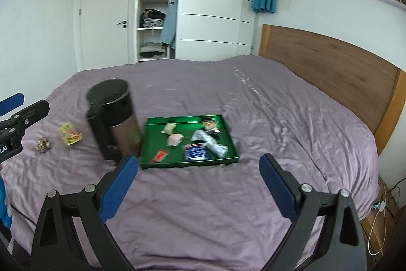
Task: Organize snacks
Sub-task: 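Withdraw both grippers from the tray toward the brown bag and candy bag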
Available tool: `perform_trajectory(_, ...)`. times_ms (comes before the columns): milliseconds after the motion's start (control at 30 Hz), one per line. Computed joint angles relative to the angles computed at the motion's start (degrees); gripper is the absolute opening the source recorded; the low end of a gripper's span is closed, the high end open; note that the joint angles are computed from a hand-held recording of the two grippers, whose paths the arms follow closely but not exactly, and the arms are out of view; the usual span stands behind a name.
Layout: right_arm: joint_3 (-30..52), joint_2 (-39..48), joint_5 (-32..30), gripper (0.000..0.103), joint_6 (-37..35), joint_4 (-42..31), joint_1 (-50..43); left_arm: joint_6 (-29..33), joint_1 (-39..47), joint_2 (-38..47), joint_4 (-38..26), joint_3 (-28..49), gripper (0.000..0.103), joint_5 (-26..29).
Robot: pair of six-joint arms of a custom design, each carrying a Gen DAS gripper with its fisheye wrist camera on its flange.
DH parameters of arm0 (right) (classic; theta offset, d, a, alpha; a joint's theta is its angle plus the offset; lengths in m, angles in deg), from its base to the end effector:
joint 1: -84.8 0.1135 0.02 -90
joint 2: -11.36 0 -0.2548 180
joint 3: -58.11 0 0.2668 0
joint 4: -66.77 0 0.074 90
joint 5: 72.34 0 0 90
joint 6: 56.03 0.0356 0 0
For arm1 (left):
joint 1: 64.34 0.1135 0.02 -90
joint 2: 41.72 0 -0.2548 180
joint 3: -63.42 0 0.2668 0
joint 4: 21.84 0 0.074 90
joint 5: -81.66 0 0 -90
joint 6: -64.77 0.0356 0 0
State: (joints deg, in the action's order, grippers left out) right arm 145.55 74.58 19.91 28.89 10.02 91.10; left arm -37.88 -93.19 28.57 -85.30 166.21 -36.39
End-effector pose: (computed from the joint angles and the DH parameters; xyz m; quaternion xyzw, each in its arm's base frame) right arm 0.2396 0.0250 0.3915 -0.0775 0.8733 -0.0121 0.4808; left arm 0.2266 -0.1057 0.4425 0.0007 0.8526 0.0278 0.5217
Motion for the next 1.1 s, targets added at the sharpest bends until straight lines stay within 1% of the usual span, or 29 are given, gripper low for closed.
perform_trajectory(167, -1.4, -4.0, 6.5, 0.103, 2.6, -2.6, 12.1, -0.3, 6.8, -10.7, -2.7, -7.3, 0.084, 3.0)
perform_trajectory(333, -2.6, -5.1, 12.7, 0.103, 6.1, -3.9, 23.9, 1.9, 18.5, -21.0, -5.8, -14.3, 0.085, 9.4)
perform_trajectory(433, -2.7, -4.6, 15.5, 0.103, 8.1, -4.4, 29.6, 5.3, 28.3, -26.1, -6.6, -18.2, 0.085, 15.3)
perform_trajectory(533, -2.4, -3.0, 16.8, 0.103, 8.8, -4.7, 33.6, 9.8, 41.0, -29.3, -6.4, -21.9, 0.085, 23.7)
perform_trajectory(667, -1.9, 0.1, 17.0, 0.103, 8.7, -3.9, 37.4, 15.2, 56.2, -29.5, -5.3, -26.7, 0.085, 33.8)
perform_trajectory(700, -2.0, 1.0, 16.0, 0.103, 8.4, -3.1, 37.7, 16.6, 60.1, -29.1, -5.2, -27.5, 0.085, 36.4)
perform_trajectory(733, -2.2, 1.5, 15.1, 0.103, 8.2, -2.7, 37.7, 17.3, 62.6, -28.5, -4.5, -28.8, 0.085, 37.7)
perform_trajectory(833, -3.2, 3.9, 11.9, 0.103, 7.3, -0.5, 37.6, 19.4, 67.6, -26.9, -2.3, -32.5, 0.085, 39.5)
perform_trajectory(933, -3.7, 7.7, 8.4, 0.103, 6.5, 2.3, 37.0, 20.7, 70.5, -24.1, 0.0, -35.1, 0.085, 39.7)
perform_trajectory(1000, -3.8, 11.1, 5.8, 0.103, 5.8, 4.4, 36.6, 20.7, 70.8, -21.4, 2.5, -37.2, 0.085, 38.4)
perform_trajectory(1100, -2.9, 16.4, 2.5, 0.103, 4.5, 7.1, 36.1, 21.4, 72.5, -18.0, 5.1, -38.8, 0.085, 38.7)
